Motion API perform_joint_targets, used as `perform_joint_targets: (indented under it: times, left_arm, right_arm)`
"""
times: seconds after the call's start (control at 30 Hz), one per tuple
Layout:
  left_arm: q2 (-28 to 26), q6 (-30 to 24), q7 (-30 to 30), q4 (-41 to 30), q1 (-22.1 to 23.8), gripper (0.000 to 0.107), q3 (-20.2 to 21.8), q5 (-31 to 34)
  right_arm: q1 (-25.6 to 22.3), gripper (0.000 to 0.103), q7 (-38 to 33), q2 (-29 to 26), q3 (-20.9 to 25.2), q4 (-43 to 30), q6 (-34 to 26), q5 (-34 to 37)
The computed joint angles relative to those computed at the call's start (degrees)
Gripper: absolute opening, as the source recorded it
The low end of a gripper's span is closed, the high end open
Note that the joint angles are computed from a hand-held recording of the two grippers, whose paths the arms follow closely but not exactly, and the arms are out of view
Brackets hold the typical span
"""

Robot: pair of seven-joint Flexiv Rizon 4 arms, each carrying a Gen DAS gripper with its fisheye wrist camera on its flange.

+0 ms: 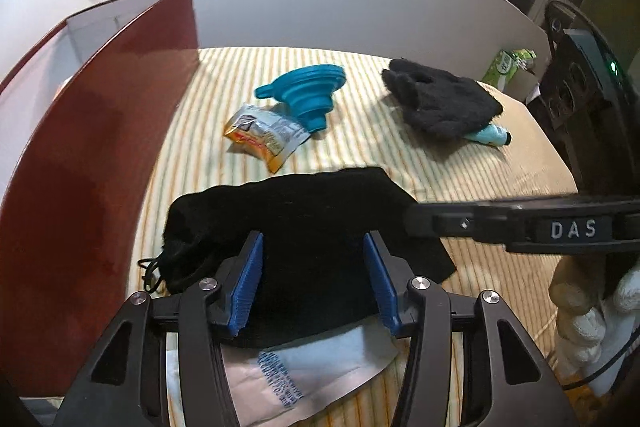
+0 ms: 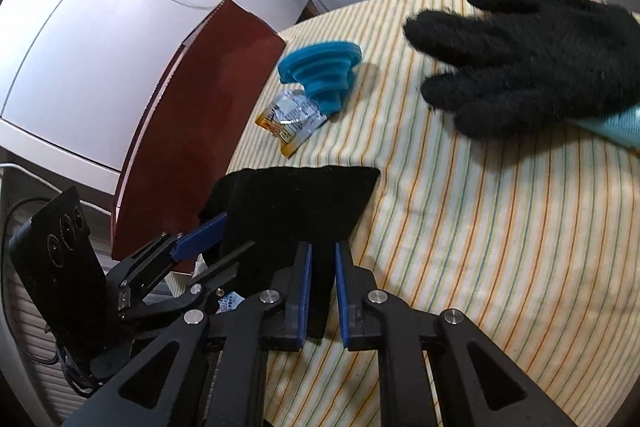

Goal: Organize soft objects
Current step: 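Grasp the black velvet pouch edge with the left gripper, then lift the black pouch into the shoebox and open the left gripper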

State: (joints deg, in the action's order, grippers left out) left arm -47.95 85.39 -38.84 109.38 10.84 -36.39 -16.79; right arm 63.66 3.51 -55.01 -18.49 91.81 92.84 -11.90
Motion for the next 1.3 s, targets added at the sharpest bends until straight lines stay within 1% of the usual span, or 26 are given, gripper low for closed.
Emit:
perform_joint_targets:
  times: [0.07, 0.13, 0.2, 0.27, 0.3, 0.4, 0.43, 0.47, 0.6, 0.67, 0.73, 0.8, 0.83, 0.9, 0.97, 1.0, 1.07, 1.17, 1.3]
  left_arm:
    - [0.2, -0.3, -0.1, -0.1, -0.1, 0.049, 0.3, 0.0]
    - [0.7, -1.2, -0.5, -0.2, -0.2, 0.049, 0.8, -0.4]
    - [1.2, -1.2, -0.6, 0.1, 0.0, 0.052, 1.1, -0.9]
    - [1.5, -1.4, 0.6, 0.3, -0.1, 0.060, 1.8, -0.3]
    - [1.7, -1.7, 1.5, 0.3, -0.5, 0.062, 2.5, 0.3]
    - [2.6, -0.6, 3.7, 0.5, -3.5, 0.068, 6.0, 2.4]
    - [2.7, 0.1, 4.3, 0.7, -4.4, 0.073, 7.0, 3.2]
    - [2.8, 1.1, 4.4, 0.8, -5.5, 0.074, 8.0, 3.8]
    - [2.9, 2.3, 4.8, 0.6, -7.4, 0.075, 10.1, 5.2]
    - [2.6, 2.6, 4.3, -0.4, -8.8, 0.075, 11.8, 5.5]
    - [2.2, 3.0, 3.1, -1.3, -9.8, 0.075, 13.0, 5.3]
    - [1.7, 3.6, 2.0, -1.8, -9.5, 0.075, 12.6, 5.0]
    - [1.5, 3.9, 1.8, -1.8, -9.1, 0.074, 12.1, 5.0]
    - [1.3, 4.9, 1.9, -1.4, -8.2, 0.068, 11.2, 5.8]
    - [1.2, 7.4, 2.4, -0.2, -6.7, 0.056, 9.5, 7.4]
    - [1.2, 8.5, 2.6, 0.4, -5.7, 0.053, 8.4, 8.4]
    - [1.2, 10.4, 2.5, 1.3, -4.5, 0.043, 7.2, 10.2]
    - [0.8, 11.2, 1.8, 2.1, -1.4, 0.036, 4.1, 12.3]
    - [0.9, 12.9, 0.9, 3.9, 2.8, 0.032, -0.1, 15.3]
  right_arm:
    - [-0.3, 0.009, -0.4, 0.2, 0.0, -0.6, -1.9, -0.9]
    - [-0.5, 0.007, 0.0, 0.0, -0.1, -1.1, -2.1, -1.4]
    - [-0.3, 0.006, 0.5, 0.0, -0.7, -1.3, -2.1, -1.8]
    - [0.0, 0.005, 1.2, -0.1, -1.3, -1.2, -1.4, -1.8]
    - [-0.3, 0.005, 1.3, -0.1, -1.2, -1.2, -1.1, -1.7]
    - [-1.2, 0.005, 1.1, 0.0, -0.3, -2.0, -2.0, -1.9]
    - [-1.5, 0.005, 1.0, 0.1, 0.0, -2.2, -2.4, -2.2]
    - [-1.7, 0.005, 1.2, 0.1, 0.1, -2.4, -2.6, -2.4]
    - [-1.5, 0.005, 2.2, 0.4, -0.7, -1.8, -0.7, -2.0]
    - [-1.4, 0.005, 1.9, 0.7, -0.8, -1.5, -0.1, -1.7]
    - [-1.5, 0.005, 1.3, 0.9, -0.3, -1.5, -0.1, -1.6]
    - [-2.0, 0.005, 0.6, 0.9, 0.8, -2.0, -0.7, -1.8]
    - [-2.3, 0.005, 0.3, 0.8, 1.4, -2.3, -1.1, -1.9]
    - [-2.3, 0.005, 0.4, 0.7, 1.8, -2.4, -1.2, -2.0]
    - [-2.0, 0.005, 0.7, 0.7, 1.6, -2.0, -0.7, -1.7]
    - [-1.7, 0.005, 0.8, 0.8, 1.3, -1.7, -0.6, -1.5]
    - [-0.9, 0.005, 0.9, 1.1, 0.6, -1.5, -0.8, -1.5]
    - [0.8, 0.005, 1.1, 1.9, -1.4, -1.1, -1.9, -2.3]
    - [3.6, 0.005, 2.1, 3.5, -4.5, -0.5, -4.2, -4.6]
